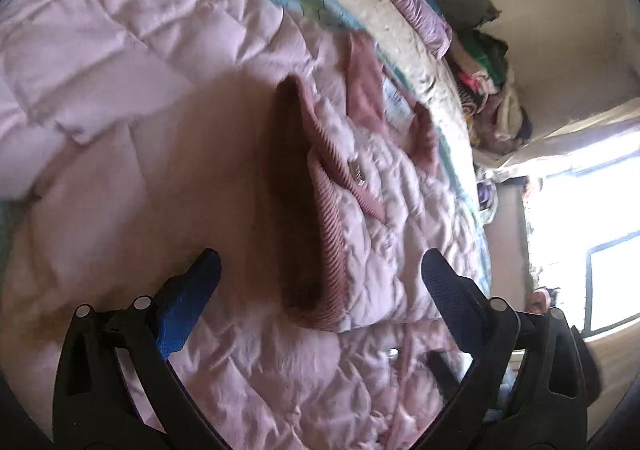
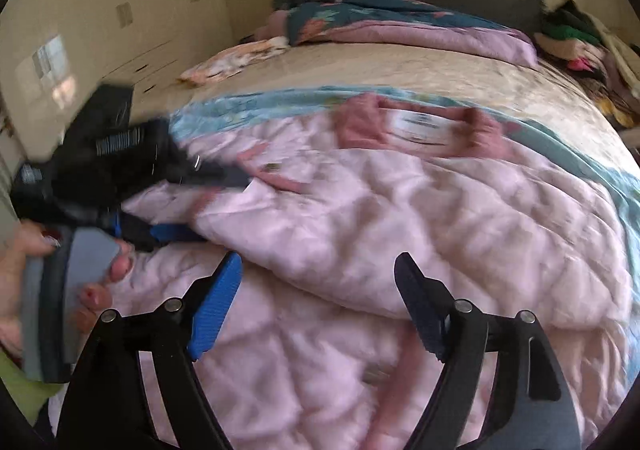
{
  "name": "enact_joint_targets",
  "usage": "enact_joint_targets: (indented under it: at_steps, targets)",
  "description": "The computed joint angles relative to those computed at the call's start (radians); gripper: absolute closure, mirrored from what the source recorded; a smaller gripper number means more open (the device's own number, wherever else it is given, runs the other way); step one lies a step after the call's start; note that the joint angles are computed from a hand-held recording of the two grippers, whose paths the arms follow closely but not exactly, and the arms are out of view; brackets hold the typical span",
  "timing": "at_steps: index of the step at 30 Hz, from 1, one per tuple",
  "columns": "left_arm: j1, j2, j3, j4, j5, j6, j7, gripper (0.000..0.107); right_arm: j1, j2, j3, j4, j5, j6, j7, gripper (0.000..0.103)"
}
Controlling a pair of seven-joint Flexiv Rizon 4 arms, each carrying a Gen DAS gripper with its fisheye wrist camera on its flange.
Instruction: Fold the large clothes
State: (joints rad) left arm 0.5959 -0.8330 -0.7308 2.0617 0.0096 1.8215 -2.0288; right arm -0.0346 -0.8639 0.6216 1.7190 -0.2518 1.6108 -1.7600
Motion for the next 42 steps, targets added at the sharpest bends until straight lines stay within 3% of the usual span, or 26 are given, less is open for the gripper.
enact_joint_targets:
  at_steps: [2, 3, 4, 5, 7, 9, 13, 17, 19, 25, 29, 32, 34, 37, 42]
  targets:
    - [-0.016, -0.008, 0.004, -0.019, 0.018, 0.01, 0.025, 0.02, -0.024, 0.014, -0.012, 0.005, 0.018, 0.003, 0.015, 0.025]
    - [-0.002, -0.033, -0.022, -0.025, 0.041, 0.023, 0.043, 0.037, -0.026, 0.022, -0.029, 0.008, 0.026, 0.014, 0.024, 0.025]
    - [0.003, -0.046, -0.037, -0.036, 0.067, 0.02, 0.047, 0.048, -0.035, 0.026, -0.036, 0.01, 0.03, 0.021, 0.031, 0.025]
    - [-0.02, -0.032, -0.019, -0.043, 0.049, 0.013, 0.063, 0.053, -0.043, 0.031, -0.048, 0.011, 0.035, 0.026, 0.042, 0.025]
    - [-0.119, 0.041, 0.091, -0.064, 0.008, -0.025, 0.08, 0.086, -0.045, 0.039, -0.081, 0.014, 0.04, 0.035, 0.064, 0.025]
    - [-0.149, 0.065, 0.126, -0.068, -0.01, -0.016, 0.097, 0.09, -0.059, 0.046, -0.102, 0.013, 0.043, 0.035, 0.085, 0.025]
    - [-0.207, 0.165, 0.22, -0.035, -0.01, 0.06, 0.109, 0.091, -0.072, 0.047, -0.145, -0.015, 0.045, 0.056, 0.127, 0.025]
    - [-0.283, 0.206, 0.328, -0.025, -0.04, 0.014, 0.125, 0.091, -0.052, 0.031, -0.195, -0.062, 0.029, 0.043, 0.162, 0.025]
    - [-0.288, 0.191, 0.335, -0.021, -0.06, -0.015, 0.135, 0.091, -0.004, 0.025, -0.258, -0.089, 0.025, 0.015, 0.188, 0.025]
    - [-0.329, 0.164, 0.377, -0.017, -0.108, -0.017, 0.16, 0.09, 0.007, -0.033, -0.246, -0.184, 0.032, -0.075, 0.164, 0.025]
    - [-0.369, 0.176, 0.415, -0.013, -0.139, -0.029, 0.161, 0.089, 0.043, -0.054, -0.286, -0.236, 0.062, -0.14, 0.164, 0.025]
    - [-0.382, 0.177, 0.424, -0.014, -0.15, -0.028, 0.167, 0.088, 0.091, -0.061, -0.362, -0.259, 0.088, -0.192, 0.209, 0.025]
    - [-0.376, 0.172, 0.415, -0.014, -0.152, -0.025, 0.169, 0.087, 0.071, -0.086, -0.34, -0.293, 0.115, -0.23, 0.204, 0.025]
    - [-0.379, 0.165, 0.414, -0.018, -0.161, -0.028, 0.168, 0.085, 0.06, -0.106, -0.324, -0.317, 0.153, -0.243, 0.187, 0.025]
    - [-0.402, 0.184, 0.441, -0.012, -0.176, -0.038, 0.164, 0.082, 0.099, -0.07, -0.375, -0.278, 0.164, -0.223, 0.196, 0.023]
